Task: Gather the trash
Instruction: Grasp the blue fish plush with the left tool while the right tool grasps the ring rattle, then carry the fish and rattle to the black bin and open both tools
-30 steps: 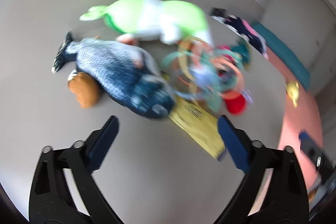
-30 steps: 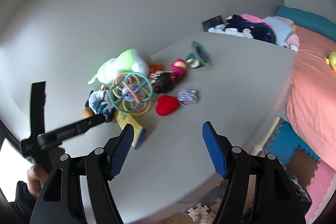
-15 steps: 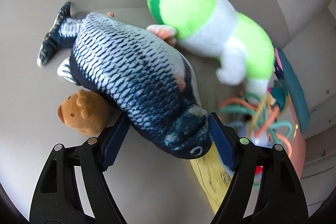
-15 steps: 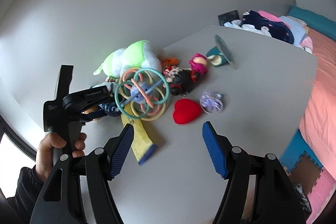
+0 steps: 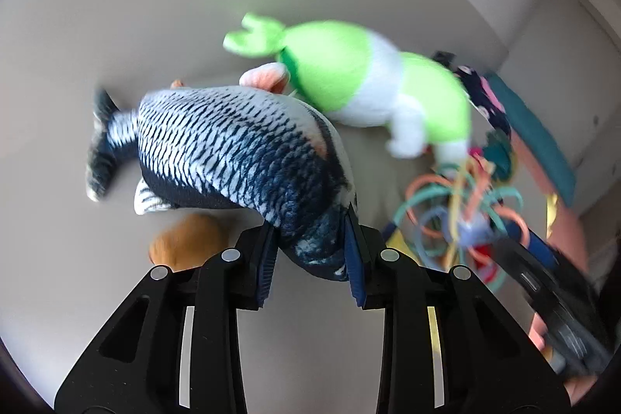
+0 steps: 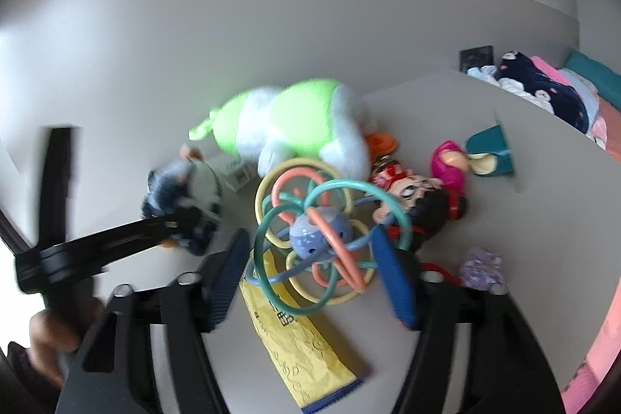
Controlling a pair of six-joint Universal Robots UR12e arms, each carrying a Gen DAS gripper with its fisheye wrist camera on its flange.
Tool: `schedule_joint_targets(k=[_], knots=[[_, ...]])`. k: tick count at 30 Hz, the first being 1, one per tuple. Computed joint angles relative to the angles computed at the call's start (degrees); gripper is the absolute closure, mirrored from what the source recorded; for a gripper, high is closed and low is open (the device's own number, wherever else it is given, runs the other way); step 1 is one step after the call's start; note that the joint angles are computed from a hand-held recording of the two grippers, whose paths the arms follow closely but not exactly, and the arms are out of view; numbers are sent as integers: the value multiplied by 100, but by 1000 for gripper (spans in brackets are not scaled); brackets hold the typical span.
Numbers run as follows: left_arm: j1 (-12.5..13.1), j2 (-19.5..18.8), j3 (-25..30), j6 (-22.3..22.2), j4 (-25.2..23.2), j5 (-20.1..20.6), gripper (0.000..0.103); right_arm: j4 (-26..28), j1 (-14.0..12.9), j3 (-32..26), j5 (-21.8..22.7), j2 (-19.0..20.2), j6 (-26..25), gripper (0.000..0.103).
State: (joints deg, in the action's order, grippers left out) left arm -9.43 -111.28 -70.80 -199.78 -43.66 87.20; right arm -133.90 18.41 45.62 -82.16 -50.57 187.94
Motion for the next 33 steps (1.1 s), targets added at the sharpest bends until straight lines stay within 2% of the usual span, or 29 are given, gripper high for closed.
schedule_joint_targets(k=[3,7,11,15,20,26,33], knots=[[-57,156,-173,111,188,36,72,-55,18,-50,14,15,-53,94],[-102,250,-293,62,398,24,72,-167,31,-10,39,-54,-67,94],[100,401,-365,222,538,-221,72,-792,54,309,-59,-276,-35,95],[74,519,-444,280,738,-348,72,-1268,36,681,-119,-594,44,95],[-126,675,-549,509,914,-398,72,-1850,-40,1457,-242,-1156,235,95],[-467,702,-569,849,975,-609,72,-2254,-190,2452,-437,-1844,525,95],[-932,511,-374,1277,892,-970,72,-2636,-370,3550,-1036,-2611,700,95]])
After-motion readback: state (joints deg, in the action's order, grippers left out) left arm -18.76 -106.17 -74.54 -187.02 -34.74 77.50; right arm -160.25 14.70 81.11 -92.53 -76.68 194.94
